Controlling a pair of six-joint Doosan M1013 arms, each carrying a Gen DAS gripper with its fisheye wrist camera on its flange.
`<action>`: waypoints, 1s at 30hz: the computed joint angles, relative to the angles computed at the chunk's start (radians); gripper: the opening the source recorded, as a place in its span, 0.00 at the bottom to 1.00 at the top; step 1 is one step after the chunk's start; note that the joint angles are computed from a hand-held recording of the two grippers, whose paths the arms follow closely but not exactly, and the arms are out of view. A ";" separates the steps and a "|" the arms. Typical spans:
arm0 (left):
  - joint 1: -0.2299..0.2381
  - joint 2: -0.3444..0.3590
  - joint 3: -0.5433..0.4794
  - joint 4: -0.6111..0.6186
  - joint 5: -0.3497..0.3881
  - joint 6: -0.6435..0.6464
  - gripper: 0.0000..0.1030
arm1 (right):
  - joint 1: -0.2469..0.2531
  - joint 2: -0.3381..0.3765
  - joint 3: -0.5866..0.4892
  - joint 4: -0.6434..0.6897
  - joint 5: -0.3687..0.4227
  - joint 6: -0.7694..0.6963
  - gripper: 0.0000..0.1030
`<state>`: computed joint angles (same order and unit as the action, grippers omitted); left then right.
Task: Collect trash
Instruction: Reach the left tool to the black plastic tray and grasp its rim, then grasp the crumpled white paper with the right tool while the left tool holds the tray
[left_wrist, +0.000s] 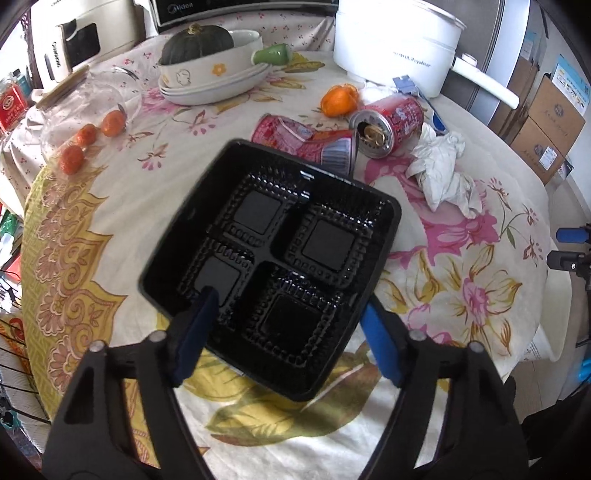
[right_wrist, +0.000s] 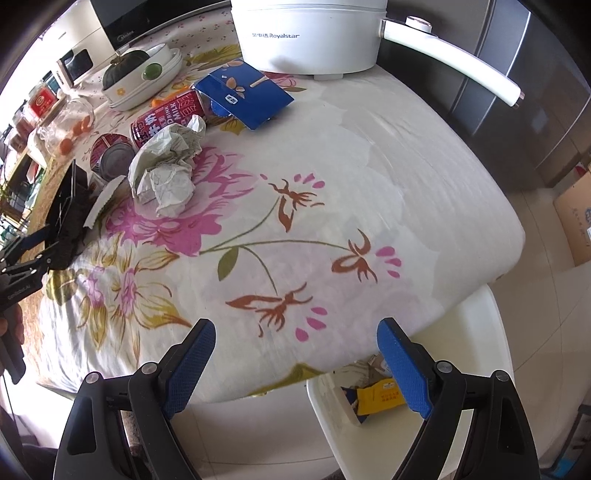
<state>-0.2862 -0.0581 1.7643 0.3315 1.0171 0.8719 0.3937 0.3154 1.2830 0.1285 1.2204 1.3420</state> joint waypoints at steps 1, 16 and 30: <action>0.002 0.002 0.001 -0.009 -0.003 0.011 0.70 | 0.002 0.001 0.000 -0.001 -0.001 0.003 0.88; -0.019 -0.031 -0.018 -0.011 0.070 -0.082 0.60 | 0.039 0.009 -0.018 0.013 -0.048 0.020 0.88; -0.064 -0.075 -0.021 0.023 0.147 -0.182 0.60 | 0.108 0.093 -0.107 0.157 -0.103 0.068 0.88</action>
